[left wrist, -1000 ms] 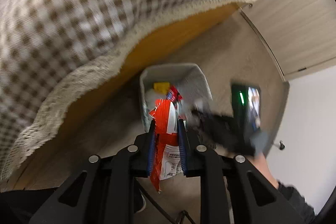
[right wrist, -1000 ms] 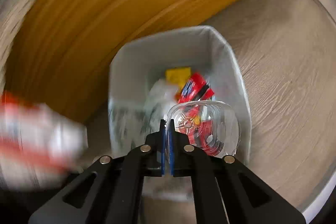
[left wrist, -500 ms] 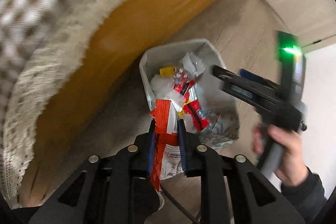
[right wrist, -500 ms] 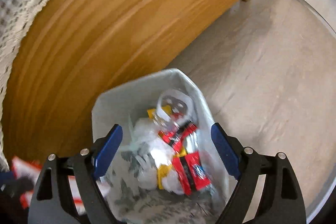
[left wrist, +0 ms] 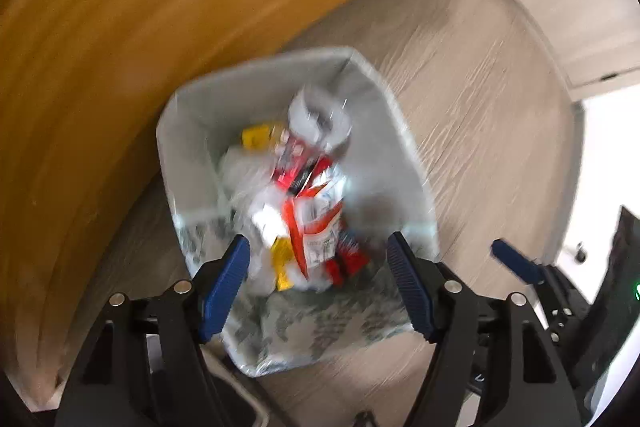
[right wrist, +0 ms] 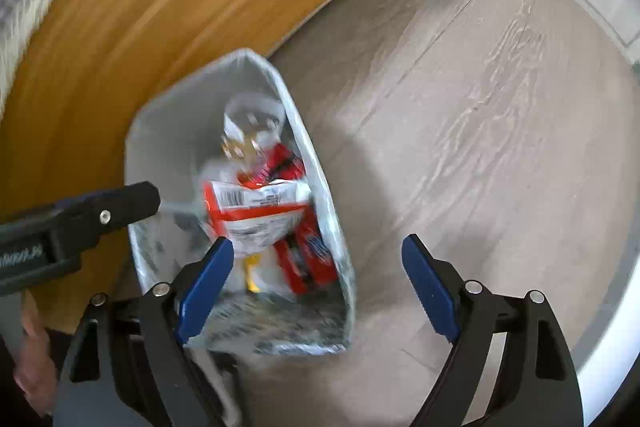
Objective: Collect trash
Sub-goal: 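Open the right tool over the wastebasket while the left tool opens to drop the bag, then move both tools back toward the remaining trash on the bed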
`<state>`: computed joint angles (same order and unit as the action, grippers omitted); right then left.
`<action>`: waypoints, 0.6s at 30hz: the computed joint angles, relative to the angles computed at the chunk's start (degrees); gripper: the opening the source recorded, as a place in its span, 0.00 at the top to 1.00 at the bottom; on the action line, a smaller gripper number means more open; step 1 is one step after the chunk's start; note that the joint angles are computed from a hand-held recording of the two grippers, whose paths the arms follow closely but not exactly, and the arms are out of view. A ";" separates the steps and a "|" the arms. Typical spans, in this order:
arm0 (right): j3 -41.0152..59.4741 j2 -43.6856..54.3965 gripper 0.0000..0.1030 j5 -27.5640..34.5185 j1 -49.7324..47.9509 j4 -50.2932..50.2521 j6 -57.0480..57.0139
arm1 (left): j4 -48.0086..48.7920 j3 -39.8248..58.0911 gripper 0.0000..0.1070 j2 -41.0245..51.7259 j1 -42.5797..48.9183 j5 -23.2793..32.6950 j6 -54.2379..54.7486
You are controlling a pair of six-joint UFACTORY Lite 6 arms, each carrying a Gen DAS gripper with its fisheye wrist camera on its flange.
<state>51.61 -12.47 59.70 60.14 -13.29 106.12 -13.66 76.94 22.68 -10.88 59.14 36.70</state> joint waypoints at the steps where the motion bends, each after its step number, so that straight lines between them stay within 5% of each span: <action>1: -0.16 0.59 0.20 -0.93 0.10 0.59 -0.26 | 1.00 -0.66 0.36 0.18 -0.18 -0.60 -0.23; 8: -1.14 1.35 0.20 -3.08 2.23 3.49 1.30 | 6.50 -0.10 0.36 -0.82 0.95 -0.83 -2.83; 18: 5.43 1.02 0.20 7.56 7.06 4.27 5.71 | 7.15 4.23 0.36 -7.60 6.75 7.82 3.65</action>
<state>57.04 -11.45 67.26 67.20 -9.02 111.83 -6.52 81.17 15.08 -4.13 66.96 40.35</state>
